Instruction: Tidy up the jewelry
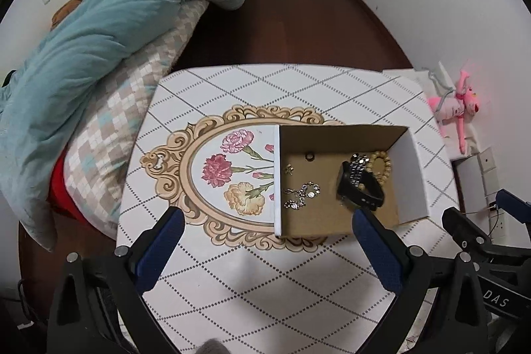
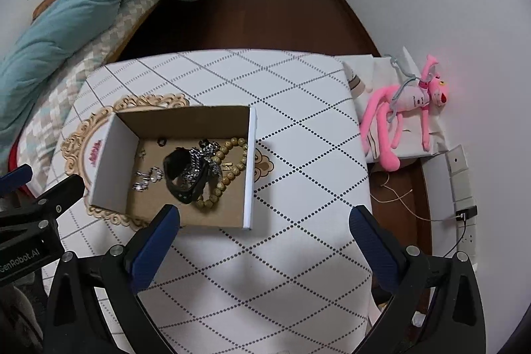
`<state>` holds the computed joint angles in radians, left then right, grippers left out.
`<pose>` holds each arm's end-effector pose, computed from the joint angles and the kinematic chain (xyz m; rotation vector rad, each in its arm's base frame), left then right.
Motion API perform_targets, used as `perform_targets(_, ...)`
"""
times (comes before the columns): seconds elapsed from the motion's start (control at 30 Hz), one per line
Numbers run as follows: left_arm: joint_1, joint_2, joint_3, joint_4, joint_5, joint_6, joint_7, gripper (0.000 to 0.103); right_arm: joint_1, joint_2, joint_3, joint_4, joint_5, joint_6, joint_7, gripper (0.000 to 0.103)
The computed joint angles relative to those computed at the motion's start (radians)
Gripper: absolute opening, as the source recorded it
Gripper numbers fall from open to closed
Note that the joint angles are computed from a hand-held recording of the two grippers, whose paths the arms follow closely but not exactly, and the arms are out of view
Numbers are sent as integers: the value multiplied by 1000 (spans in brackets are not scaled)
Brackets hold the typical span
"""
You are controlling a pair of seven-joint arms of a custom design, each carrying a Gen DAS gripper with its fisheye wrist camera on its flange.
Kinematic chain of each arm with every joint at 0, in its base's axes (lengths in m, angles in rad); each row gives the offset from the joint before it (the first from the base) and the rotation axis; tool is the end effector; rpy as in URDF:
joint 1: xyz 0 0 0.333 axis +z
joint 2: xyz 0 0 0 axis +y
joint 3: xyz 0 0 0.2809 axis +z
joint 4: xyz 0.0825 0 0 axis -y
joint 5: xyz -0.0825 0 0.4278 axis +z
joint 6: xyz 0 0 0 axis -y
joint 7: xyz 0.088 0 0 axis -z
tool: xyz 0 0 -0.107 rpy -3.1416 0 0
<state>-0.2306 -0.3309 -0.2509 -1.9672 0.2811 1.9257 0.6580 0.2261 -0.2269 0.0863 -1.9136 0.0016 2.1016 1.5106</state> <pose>0.4779 -0.2443 0.6006 -2.2636 1.5472 -0.3359 0.5465 0.1806 0.5948 -2.3139 1.5777 -0.3806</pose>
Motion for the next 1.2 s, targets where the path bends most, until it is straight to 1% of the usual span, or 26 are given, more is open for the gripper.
perform_targets(0.17,-11,-77,-26,-9,39,-23,-26,103,-5,-112,-2,-64,16,16,7,103)
perform_targets(0.4,-29,-179,-52,-19,51,-58,-65,103,-21,-285,1,-139,50,26,-1,103)
perform_targets(0.63,-43,-240,-90,-1,86,-106,-87,103,-41,-428,7,-178,77,28,-1,103)
perform_targets(0.87,-53,-269,-105,27,97,-132,-93,103,-56,-512,15,-187,87,21,-8,103)
perform_targets(1.2,-59,-274,-114,63,93,-165,-82,103,-72,-553,18,-163,101,9,-8,103)
